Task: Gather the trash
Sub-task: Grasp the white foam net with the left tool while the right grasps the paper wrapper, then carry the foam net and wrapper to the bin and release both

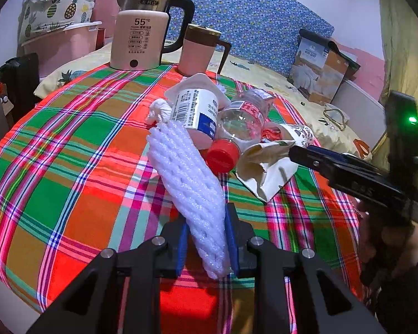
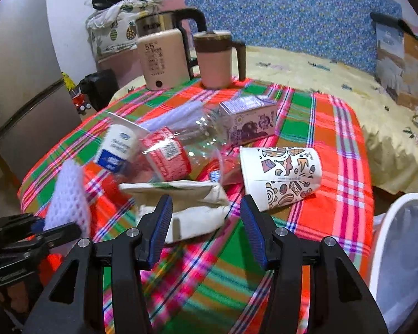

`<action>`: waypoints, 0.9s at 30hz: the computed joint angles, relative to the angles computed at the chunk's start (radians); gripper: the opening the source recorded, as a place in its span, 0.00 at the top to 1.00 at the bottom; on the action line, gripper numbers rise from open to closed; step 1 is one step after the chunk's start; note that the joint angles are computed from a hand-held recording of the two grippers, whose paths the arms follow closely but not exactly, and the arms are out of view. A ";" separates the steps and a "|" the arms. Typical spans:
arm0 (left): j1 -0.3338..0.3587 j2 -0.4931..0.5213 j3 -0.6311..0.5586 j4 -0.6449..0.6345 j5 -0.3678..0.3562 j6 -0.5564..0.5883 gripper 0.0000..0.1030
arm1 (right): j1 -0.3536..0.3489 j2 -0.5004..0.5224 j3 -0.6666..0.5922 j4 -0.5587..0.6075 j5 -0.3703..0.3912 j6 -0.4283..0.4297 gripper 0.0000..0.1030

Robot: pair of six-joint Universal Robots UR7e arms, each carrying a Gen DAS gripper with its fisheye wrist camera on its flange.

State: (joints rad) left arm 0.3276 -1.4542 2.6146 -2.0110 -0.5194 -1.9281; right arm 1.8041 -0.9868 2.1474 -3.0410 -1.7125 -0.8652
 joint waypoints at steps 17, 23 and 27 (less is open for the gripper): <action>0.005 0.007 0.014 -0.052 -0.003 0.034 0.75 | -0.043 -0.037 -0.019 0.172 0.054 0.088 0.75; -0.021 0.015 -0.003 0.007 -0.014 -0.002 0.75 | -0.067 -0.103 0.057 0.100 0.077 0.120 0.78; -0.043 0.031 -0.016 0.023 -0.021 -0.009 0.75 | -0.087 -0.157 0.103 0.054 0.088 0.141 0.80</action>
State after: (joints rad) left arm 0.2850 -1.4230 2.5987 -1.9875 -0.5401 -1.9373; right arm 1.7168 -1.1433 2.2508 -2.9869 -1.6248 -0.7243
